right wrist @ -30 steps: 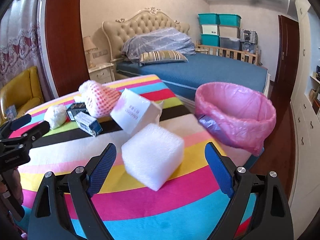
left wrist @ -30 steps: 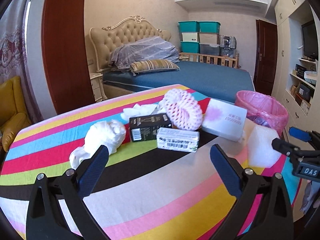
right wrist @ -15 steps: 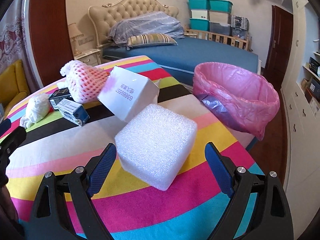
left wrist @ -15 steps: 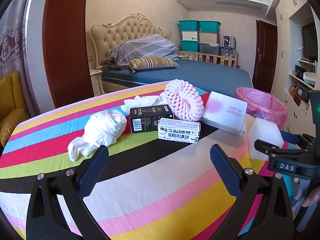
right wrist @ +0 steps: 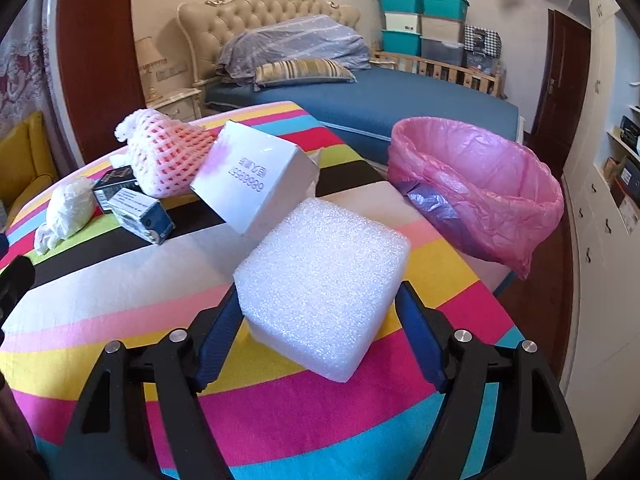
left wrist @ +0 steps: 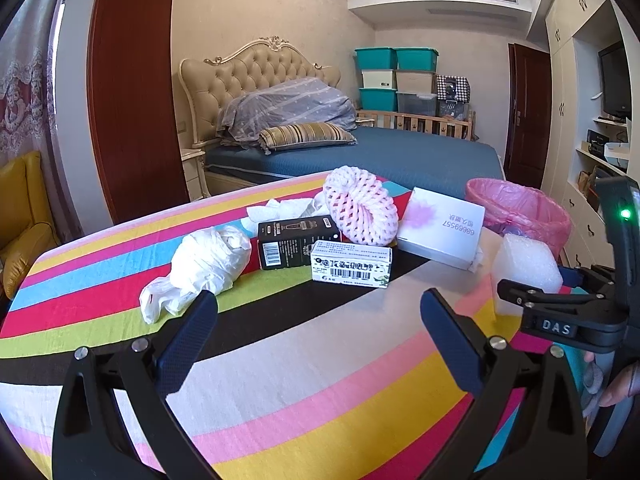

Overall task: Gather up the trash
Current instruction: 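Grasp the square white foam block with the right tool while the left tool grasps a small white barcode box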

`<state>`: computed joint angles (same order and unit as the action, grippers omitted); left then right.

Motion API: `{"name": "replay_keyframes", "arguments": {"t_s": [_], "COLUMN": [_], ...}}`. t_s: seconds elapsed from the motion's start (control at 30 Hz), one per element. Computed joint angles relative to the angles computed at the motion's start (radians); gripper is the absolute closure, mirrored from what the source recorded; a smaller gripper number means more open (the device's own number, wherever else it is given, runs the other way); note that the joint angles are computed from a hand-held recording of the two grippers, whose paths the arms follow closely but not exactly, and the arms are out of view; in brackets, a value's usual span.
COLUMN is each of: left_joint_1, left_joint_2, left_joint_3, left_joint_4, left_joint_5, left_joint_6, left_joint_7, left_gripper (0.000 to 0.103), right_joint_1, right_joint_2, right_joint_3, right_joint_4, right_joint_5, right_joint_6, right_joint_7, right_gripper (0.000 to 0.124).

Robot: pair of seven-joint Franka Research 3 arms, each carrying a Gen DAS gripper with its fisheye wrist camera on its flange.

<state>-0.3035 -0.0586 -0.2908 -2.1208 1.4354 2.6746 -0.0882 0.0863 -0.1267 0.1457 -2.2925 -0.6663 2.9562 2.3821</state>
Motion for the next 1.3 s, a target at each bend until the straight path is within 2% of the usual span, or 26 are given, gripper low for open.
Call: {"name": "replay_keyframes", "arguments": {"t_s": [0.13,0.27,0.53,0.57,0.63,0.7,0.8,0.87,1.0,1.13,1.3], "left_joint_1": [-0.002,-0.005,-0.061,-0.068,-0.084,-0.103,-0.132,-0.147,-0.166,-0.166,-0.127], "left_joint_2": [0.001,0.036,0.177,0.204,0.248,0.296,0.362,0.394,0.430,0.390,0.240], "left_joint_3": [-0.001,0.005,0.023,0.028,0.043,0.059,0.082,0.097,0.124,0.139,0.130], "left_joint_4": [0.001,0.030,0.191,0.223,0.277,0.338,0.428,0.475,0.532,0.483,0.281], "left_joint_5": [-0.009,-0.101,-0.196,-0.224,-0.272,-0.327,-0.400,-0.442,-0.504,-0.517,-0.465], "left_joint_6": [-0.008,0.011,-0.070,-0.077,-0.088,-0.112,-0.169,-0.201,-0.248,-0.265,-0.226], "left_joint_7": [0.005,0.080,0.167,0.193,0.233,0.282,0.346,0.382,0.432,0.435,0.320], "left_gripper": [0.005,0.005,0.005,0.005,0.008,0.010,0.014,0.014,0.015,0.017,0.018], "right_joint_1": [-0.013,-0.054,-0.096,-0.067,-0.053,0.006,0.058,0.152,0.266,0.306,0.366], "right_joint_2": [-0.021,-0.040,-0.062,-0.061,-0.057,-0.054,-0.056,-0.057,-0.064,-0.071,-0.075], "right_joint_3": [0.001,0.026,0.049,0.021,0.008,-0.048,-0.096,-0.185,-0.290,-0.319,-0.351], "right_joint_4": [-0.032,-0.057,-0.100,-0.106,-0.109,-0.114,-0.126,-0.132,-0.144,-0.151,-0.154], "right_joint_5": [0.002,0.029,0.160,0.199,0.241,0.303,0.367,0.425,0.504,0.564,0.632], "right_joint_6": [0.068,0.133,0.214,0.227,0.241,0.257,0.284,0.298,0.309,0.309,0.310], "right_joint_7": [-0.024,-0.052,-0.191,-0.232,-0.276,-0.345,-0.408,-0.463,-0.537,-0.585,-0.649], "right_gripper": [0.053,0.053,0.053,0.053,0.053,0.053,0.053,0.053,0.053,0.053,0.053]}}
